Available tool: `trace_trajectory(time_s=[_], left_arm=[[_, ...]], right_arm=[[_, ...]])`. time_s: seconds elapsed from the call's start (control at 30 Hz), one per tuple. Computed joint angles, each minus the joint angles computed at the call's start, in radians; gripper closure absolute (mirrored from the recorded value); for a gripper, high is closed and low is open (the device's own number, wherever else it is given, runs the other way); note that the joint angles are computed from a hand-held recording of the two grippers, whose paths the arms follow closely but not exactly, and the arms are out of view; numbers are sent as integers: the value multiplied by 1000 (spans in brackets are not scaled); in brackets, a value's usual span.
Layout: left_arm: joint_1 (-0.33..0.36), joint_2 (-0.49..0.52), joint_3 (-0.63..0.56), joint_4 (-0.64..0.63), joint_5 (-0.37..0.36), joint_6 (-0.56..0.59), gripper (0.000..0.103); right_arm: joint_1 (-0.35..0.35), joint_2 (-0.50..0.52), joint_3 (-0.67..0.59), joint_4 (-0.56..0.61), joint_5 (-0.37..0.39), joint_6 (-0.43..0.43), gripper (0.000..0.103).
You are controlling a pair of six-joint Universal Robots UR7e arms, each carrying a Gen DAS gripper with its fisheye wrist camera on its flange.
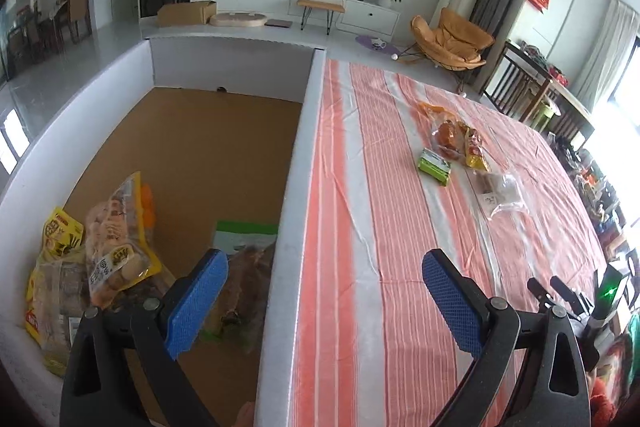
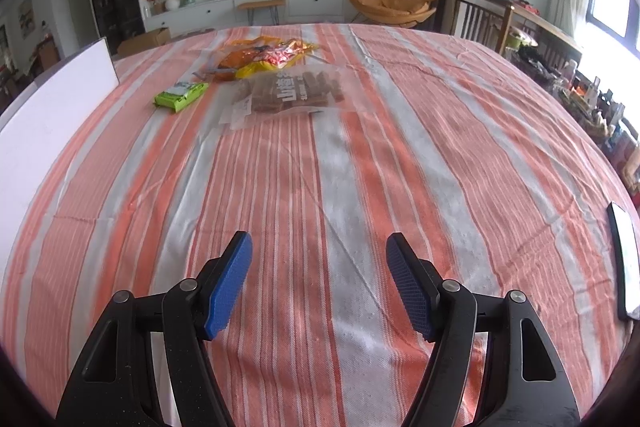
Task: Organize snacks
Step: 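Move both open tools back over the table toward the remaining snacks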
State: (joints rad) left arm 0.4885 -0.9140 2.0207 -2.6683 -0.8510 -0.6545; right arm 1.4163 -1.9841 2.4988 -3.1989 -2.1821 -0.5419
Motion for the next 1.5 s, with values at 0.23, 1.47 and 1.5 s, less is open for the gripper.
trace_trajectory(time_s=[0.23,1.47,1.5], left_arm=[[-120,15,51,-47,328,-65,6],[4,470,-279,-89,-35,230,0],[3,470,-278,-89,-34,228,0]], right_arm=[[-7,-3,-2,0,-10,19,31],[-57,-8,-15,58,-23,79,18],[-56,-8,-15,59,-24,79,18]])
